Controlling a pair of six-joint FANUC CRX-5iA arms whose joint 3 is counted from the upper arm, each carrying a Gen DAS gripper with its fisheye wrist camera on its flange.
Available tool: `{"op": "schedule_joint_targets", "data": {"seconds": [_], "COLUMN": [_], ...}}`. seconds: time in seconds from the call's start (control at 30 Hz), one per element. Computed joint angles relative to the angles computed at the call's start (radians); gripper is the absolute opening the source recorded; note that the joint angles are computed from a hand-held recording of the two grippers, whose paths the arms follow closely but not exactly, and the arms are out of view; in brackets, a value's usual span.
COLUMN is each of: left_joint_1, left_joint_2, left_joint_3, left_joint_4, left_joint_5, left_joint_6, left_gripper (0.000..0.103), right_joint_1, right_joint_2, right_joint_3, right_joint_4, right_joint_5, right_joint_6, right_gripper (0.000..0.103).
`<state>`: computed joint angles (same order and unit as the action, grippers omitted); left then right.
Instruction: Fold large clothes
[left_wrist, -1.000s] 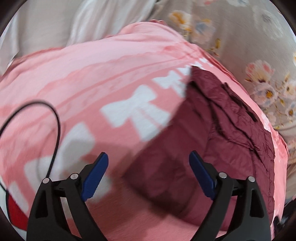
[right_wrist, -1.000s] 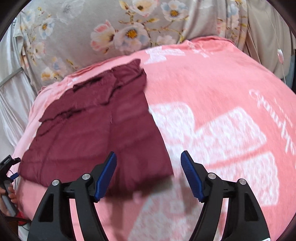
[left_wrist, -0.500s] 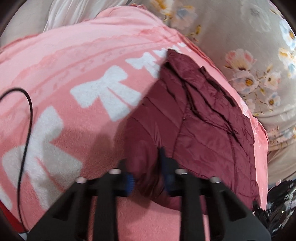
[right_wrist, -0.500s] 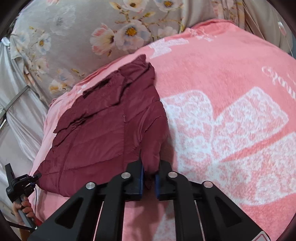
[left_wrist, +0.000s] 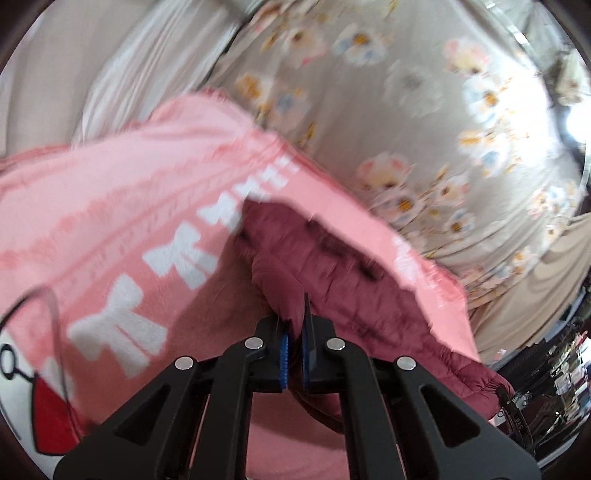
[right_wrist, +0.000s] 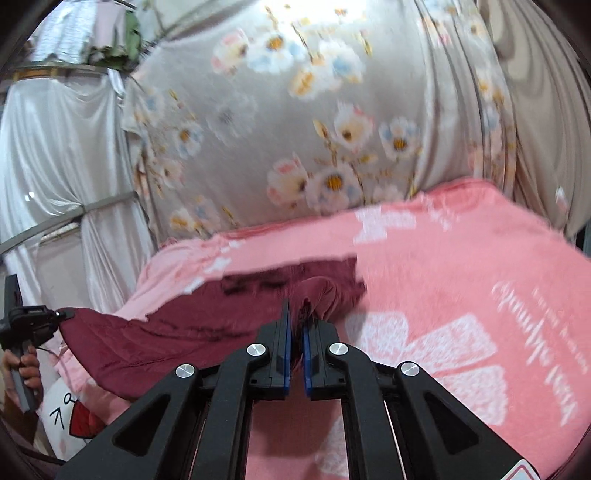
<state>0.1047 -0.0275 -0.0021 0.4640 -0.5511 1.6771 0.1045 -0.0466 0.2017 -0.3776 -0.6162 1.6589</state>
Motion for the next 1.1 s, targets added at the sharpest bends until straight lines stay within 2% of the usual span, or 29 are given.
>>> {"op": "schedule_joint_targets", "data": {"seconds": [0.1, 0.27, 0.3, 0.37, 0.43, 0.47, 0.5, 0.57, 0.67, 0.73, 0.87, 1.1], "left_joint_1": [-0.008, -0.045, -0.051, -0.067, -0.073, -0.07, -0.067, -0.067, -0.068, -0.09, -0.107, -0.123], "left_joint_2": [-0.102, -0.225, -0.23, -0.212, -0.154, -0.111, -0.082, 0.029, 0.149, 0.229, 0.378, 0.619], "left_joint_3": [-0.061, -0.109, -0.103, -0.047, 0.034, 0.075, 0.104, 0.232, 0.354, 0.463, 0.647, 0.975], "left_joint_4": [0.025, -0.005, -0.023, -0.142, -0.233, -0.245, -0.257, -0.355, -0.414, -0.522, -0.593, -0.647], "left_joint_5": [0.061, 0.178, 0.189, 0.178, 0.114, 0.075, 0.044, -0.073, -0.163, -0.23, -0.335, -0.526], "left_joint_6": [-0.042, -0.06, -0.049, 0.044, 0.123, 0.144, 0.164, 0.265, 0.328, 0.393, 0.426, 0.435], "left_gripper": [0.003, 0.003, 0.003, 0.003, 0.003, 0.003, 0.003, 0.003, 0.003, 0.003, 0.003, 0.003], "right_joint_1": [-0.012, -0.025, -0.022, -0.023, -0.01, -0.006, -0.009, -0.024, -0.011, 0.001, 0.022, 0.051], "right_joint_2": [-0.085, -0.141, -0.134, -0.095, -0.029, 0.004, 0.043, 0.124, 0.223, 0.281, 0.404, 0.658], "right_joint_3": [-0.027, -0.013, -0.003, 0.034, 0.075, 0.097, 0.127, 0.191, 0.258, 0.307, 0.434, 0.767], "right_joint_4": [-0.039, -0.111, -0.104, -0.093, -0.023, 0.007, 0.011, -0.017, 0.054, 0.102, 0.186, 0.286], "right_joint_5": [0.043, 0.117, 0.132, 0.123, 0.099, 0.076, 0.048, -0.012, -0.043, -0.068, -0.129, -0.326], "right_joint_6": [0.065, 0.136, 0.122, 0.087, -0.002, -0.044, -0.07, -0.11, -0.204, -0.248, -0.322, -0.437], "right_gripper": [0.004, 0.004, 0.004, 0.004, 0.004, 0.004, 0.004, 0.004, 0.004, 0.004, 0.004, 0.004]}}
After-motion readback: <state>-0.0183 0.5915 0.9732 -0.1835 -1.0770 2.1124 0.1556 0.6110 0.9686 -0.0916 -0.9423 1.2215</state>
